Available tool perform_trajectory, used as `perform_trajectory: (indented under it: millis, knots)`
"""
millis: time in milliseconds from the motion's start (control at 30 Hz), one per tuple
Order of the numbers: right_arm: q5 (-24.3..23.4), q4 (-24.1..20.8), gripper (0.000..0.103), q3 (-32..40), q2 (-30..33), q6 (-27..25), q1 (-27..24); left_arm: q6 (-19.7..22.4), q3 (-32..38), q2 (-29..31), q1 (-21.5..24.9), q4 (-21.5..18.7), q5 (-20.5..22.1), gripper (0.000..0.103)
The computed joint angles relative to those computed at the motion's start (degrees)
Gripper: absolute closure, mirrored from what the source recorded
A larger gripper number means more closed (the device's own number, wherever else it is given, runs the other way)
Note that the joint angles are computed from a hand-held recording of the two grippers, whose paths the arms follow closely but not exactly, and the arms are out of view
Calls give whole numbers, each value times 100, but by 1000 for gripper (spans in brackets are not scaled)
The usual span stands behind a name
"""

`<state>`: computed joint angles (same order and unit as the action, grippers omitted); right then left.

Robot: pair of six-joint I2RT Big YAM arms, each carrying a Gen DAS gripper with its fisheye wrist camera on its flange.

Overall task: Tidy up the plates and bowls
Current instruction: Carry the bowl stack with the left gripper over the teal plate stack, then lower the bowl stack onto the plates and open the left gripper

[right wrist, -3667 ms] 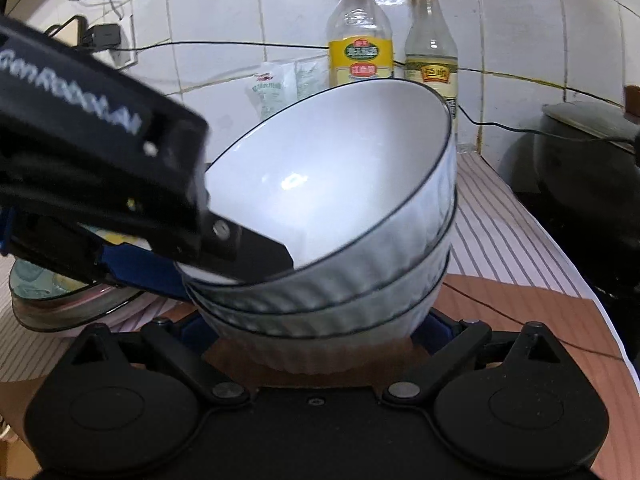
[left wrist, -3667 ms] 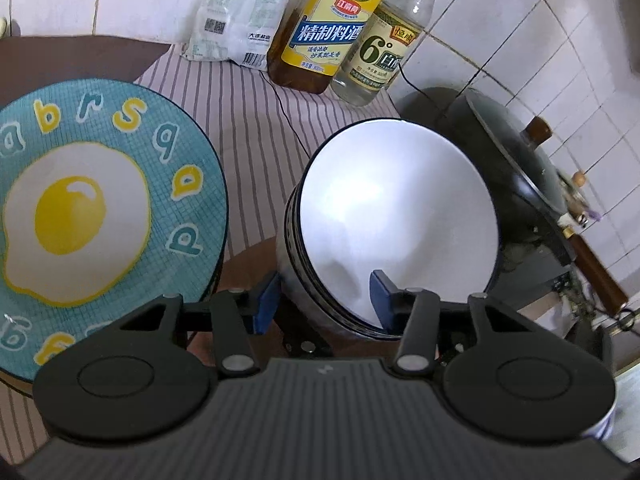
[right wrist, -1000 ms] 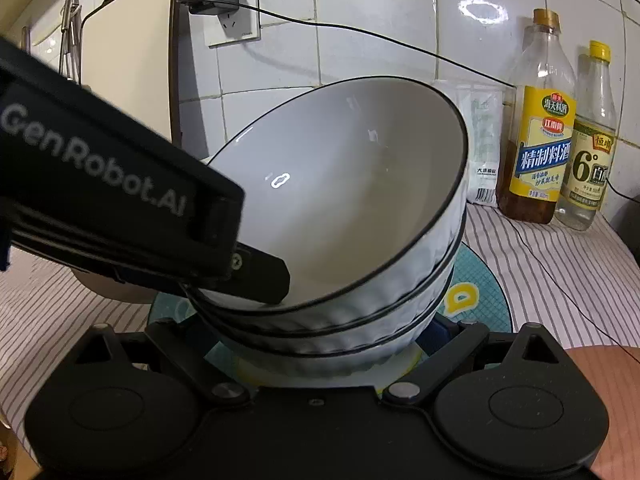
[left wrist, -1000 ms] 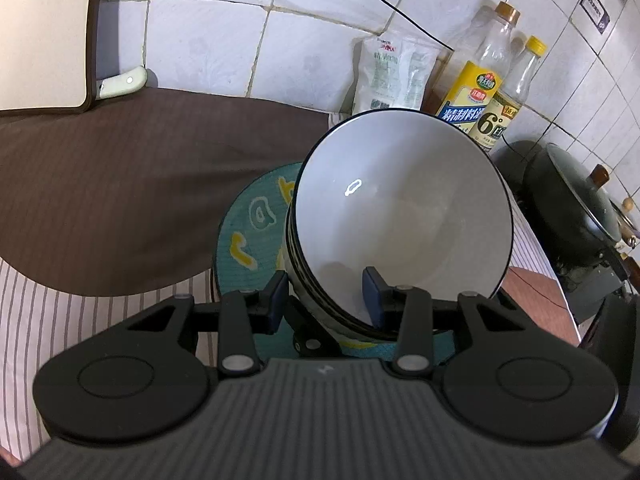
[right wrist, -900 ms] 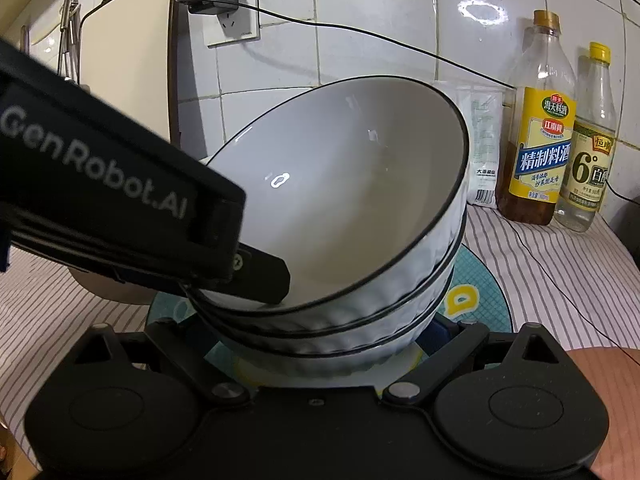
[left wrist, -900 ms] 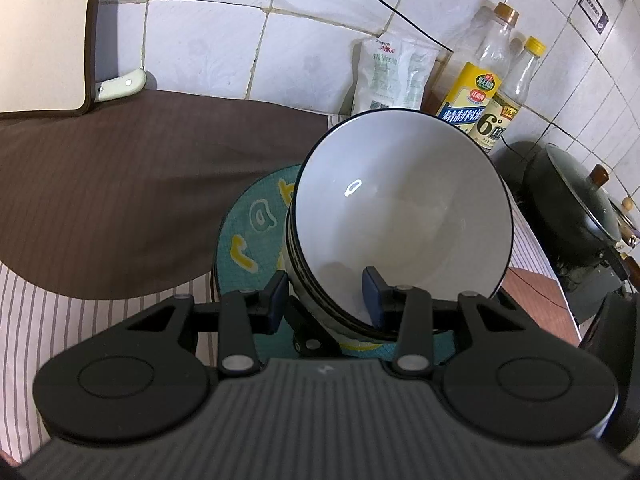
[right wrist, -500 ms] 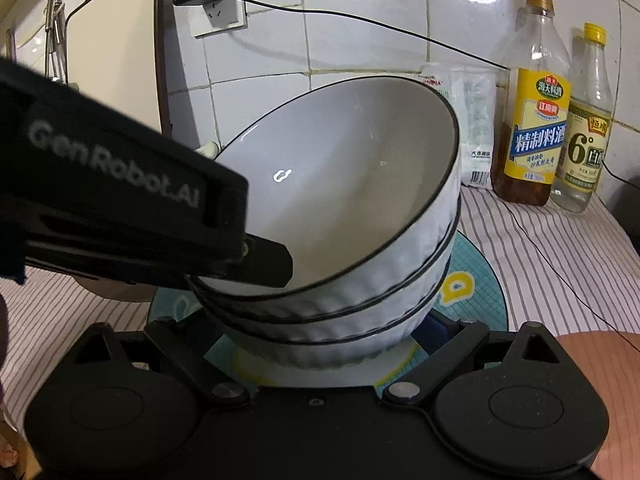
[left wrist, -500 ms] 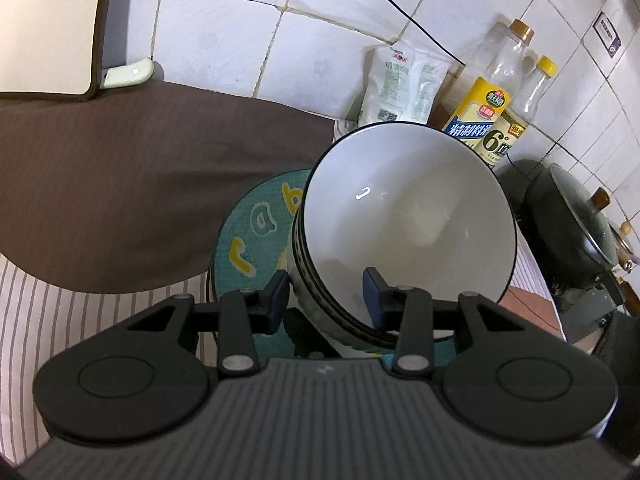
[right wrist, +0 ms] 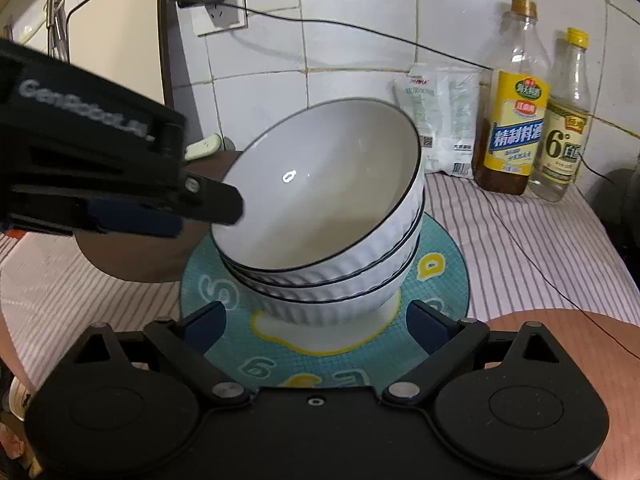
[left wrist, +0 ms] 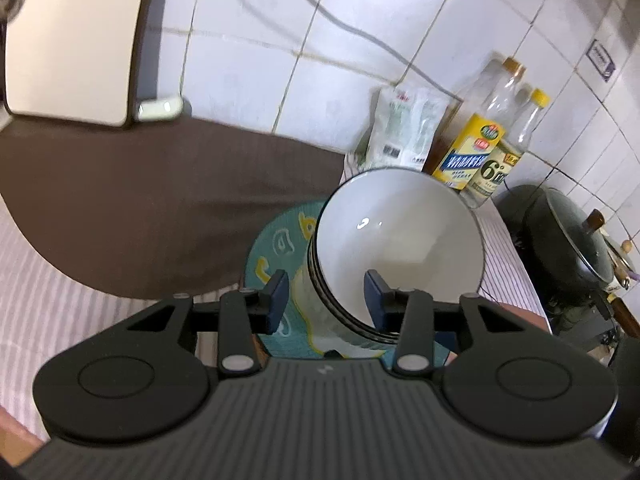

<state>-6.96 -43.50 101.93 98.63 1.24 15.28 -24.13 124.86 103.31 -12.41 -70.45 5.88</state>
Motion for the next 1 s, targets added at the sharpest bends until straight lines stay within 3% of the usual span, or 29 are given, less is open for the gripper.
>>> perform_trajectory:
  millis: [100, 267, 433, 567, 833, 1000]
  knots:
    - [103, -281, 4, 86, -25, 3, 62, 184, 77, -109, 11, -105, -71, 62]
    - [85, -430, 5, 18, -267, 1, 106, 509, 771, -89, -54, -921, -571, 59]
    - [70, -499, 5, -71, -604, -115, 130, 691, 1140, -200, -49, -1429, -619, 57]
    - [-182, -635, 5, -61, -870, 284, 29, 702, 1312, -280, -62, -1772, -649, 52]
    - [170, -892, 5, -185, -1383, 360, -104, 702, 1180, -557, -125, -1881, -707, 42]
    - [693, -1246, 2, -109, -1542, 357, -72, 836, 1024, -716, -236, -1842, -887, 40]
